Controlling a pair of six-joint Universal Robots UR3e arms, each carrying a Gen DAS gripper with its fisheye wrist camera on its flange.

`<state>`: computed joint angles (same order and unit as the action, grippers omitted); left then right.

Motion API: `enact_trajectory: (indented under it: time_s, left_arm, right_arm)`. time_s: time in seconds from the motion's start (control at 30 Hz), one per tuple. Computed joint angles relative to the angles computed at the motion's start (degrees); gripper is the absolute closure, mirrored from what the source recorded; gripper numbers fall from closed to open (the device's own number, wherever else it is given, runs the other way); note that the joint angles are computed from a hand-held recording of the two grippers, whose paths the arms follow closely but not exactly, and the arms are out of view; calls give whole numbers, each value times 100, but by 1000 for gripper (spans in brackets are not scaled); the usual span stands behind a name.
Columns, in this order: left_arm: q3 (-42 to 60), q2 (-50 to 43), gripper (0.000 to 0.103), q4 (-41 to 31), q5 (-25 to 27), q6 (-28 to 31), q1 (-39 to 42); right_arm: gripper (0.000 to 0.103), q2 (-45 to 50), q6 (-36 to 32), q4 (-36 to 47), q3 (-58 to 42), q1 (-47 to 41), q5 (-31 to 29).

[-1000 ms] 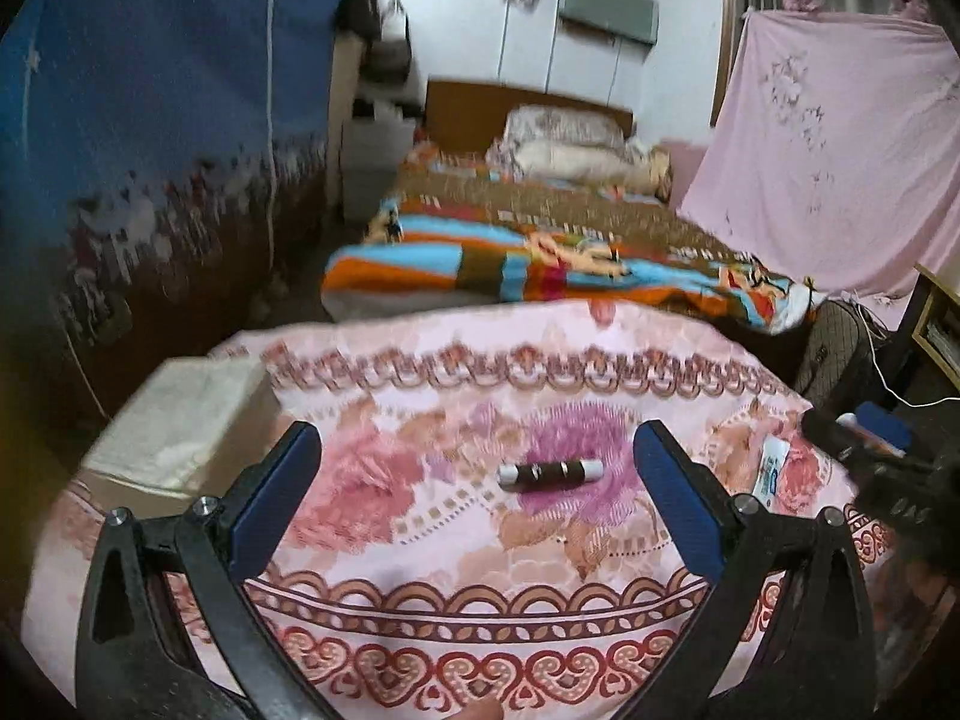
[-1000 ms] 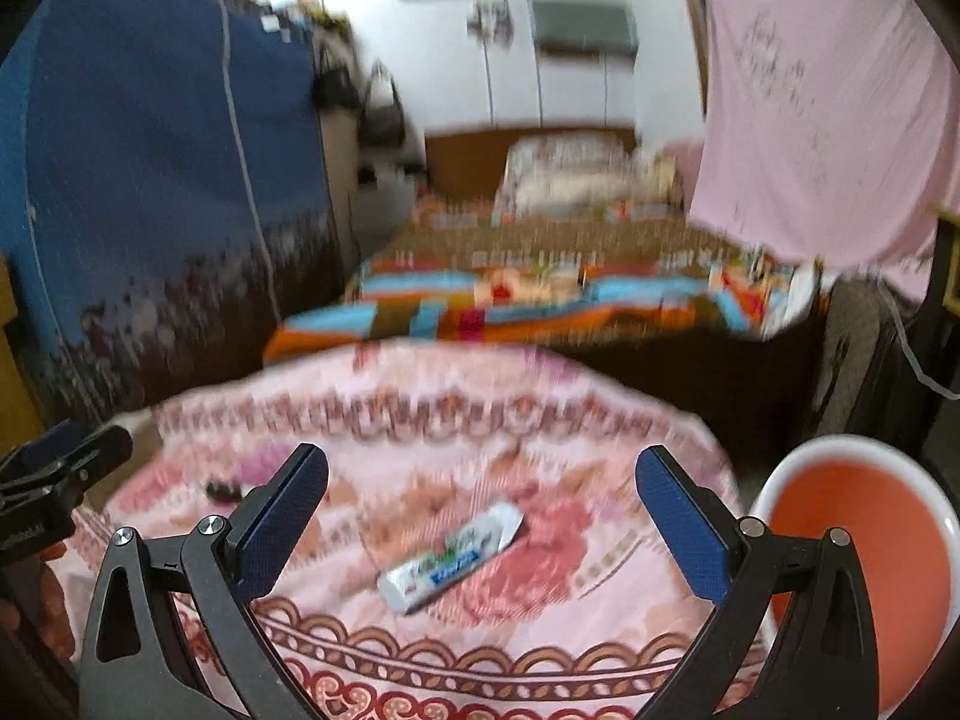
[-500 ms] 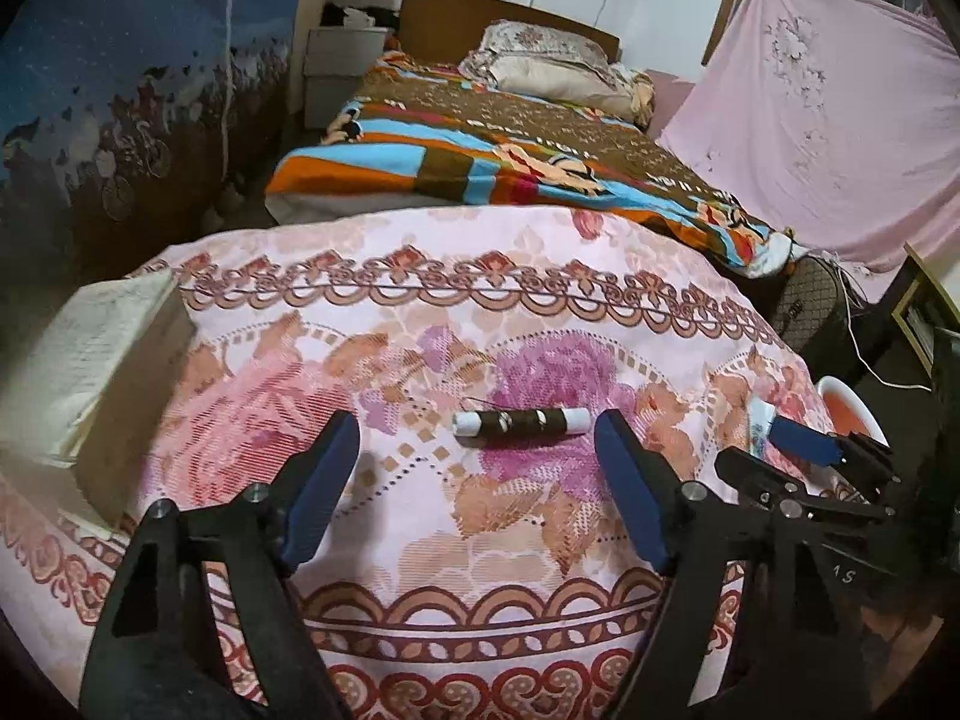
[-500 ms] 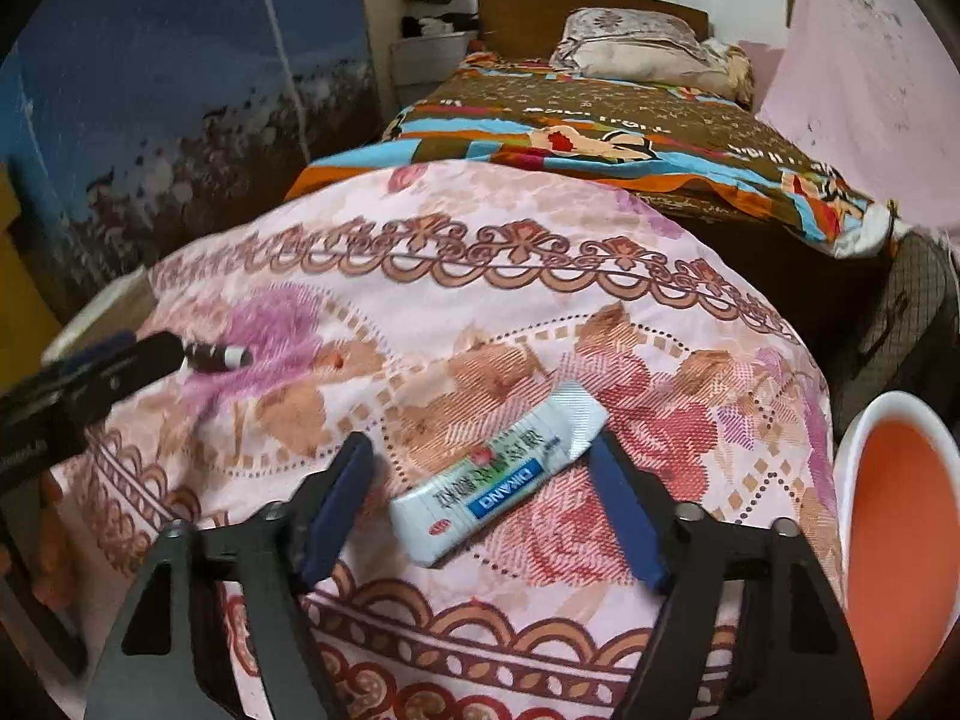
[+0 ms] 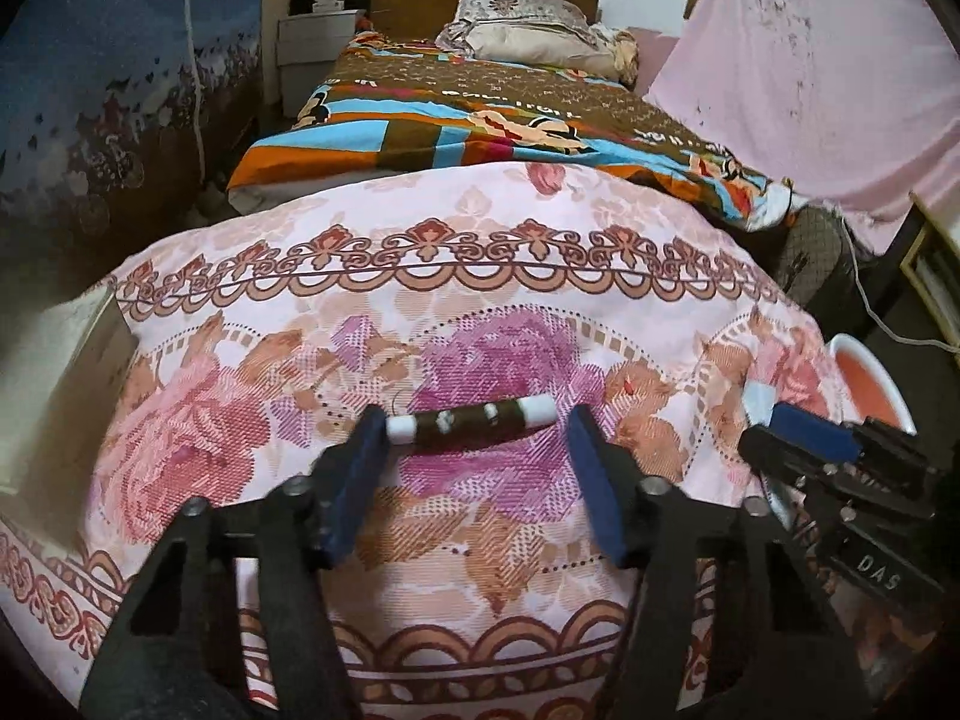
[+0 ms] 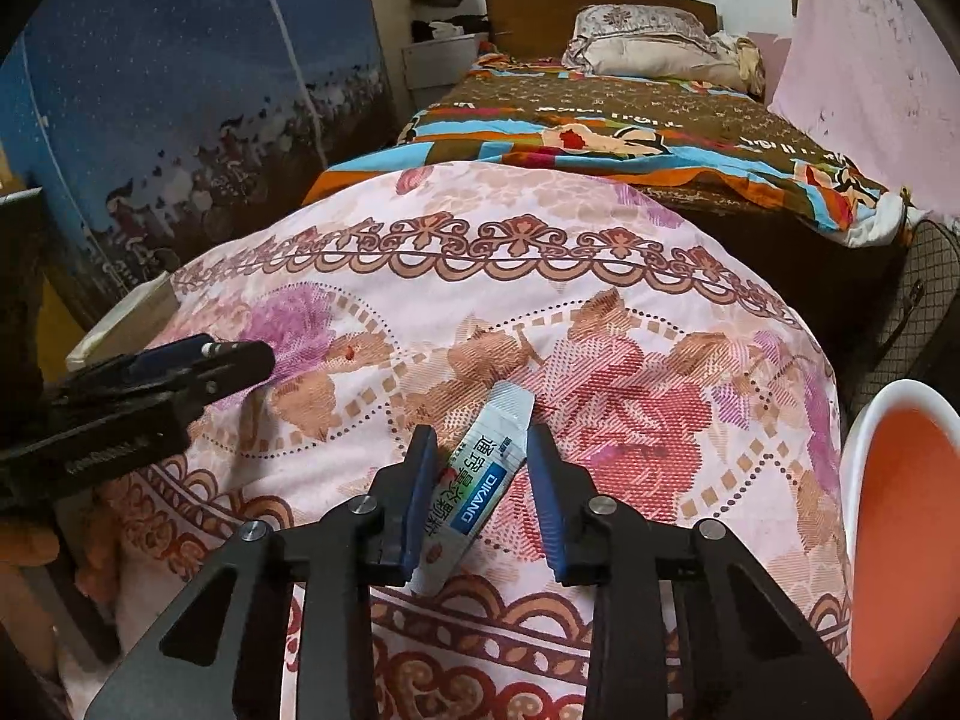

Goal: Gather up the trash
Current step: 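Grasp the black cylinder with the left gripper while the right grasps the white DIKANG packet, then lift the black cylinder and white packet and carry both over the bucket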

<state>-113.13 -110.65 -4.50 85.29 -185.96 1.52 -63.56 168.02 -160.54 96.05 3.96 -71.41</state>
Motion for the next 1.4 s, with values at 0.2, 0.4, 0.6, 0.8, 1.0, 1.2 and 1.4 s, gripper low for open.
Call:
enact_trajectory:
  time_s: [0.2, 0.4, 0.6, 0.8, 1.0, 1.2, 1.4]
  left_arm:
    - [-300, 173, 63, 227, -265, -25, 187]
    - [-640, 341, 63, 542, -317, -111, 185]
    - [-1088, 694, 63, 729, -370, -13, 212]
    - [-1356, 855, 63, 961, -492, 75, 267]
    - [-1424, 846, 63, 1167, -507, 90, 227]
    - [-1438, 826, 63, 1247, -511, 109, 211]
    - [-1643, 917, 63, 1533, -669, 167, 245]
  right_arm:
    - [73, 2, -4, 19, 5, -33, 72]
    - [73, 3, -40, 28, 0, -31, 42]
    - [71, 12, -70, 28, -2, -17, 8]
    - [63, 112, -157, 68, -136, 198, -288]
    - [70, 116, -179, 49, -140, 237, -325]
    - [79, 101, -303, -70, -89, 352, -449]
    - [81, -6, -295, -393, 142, 289, -339]
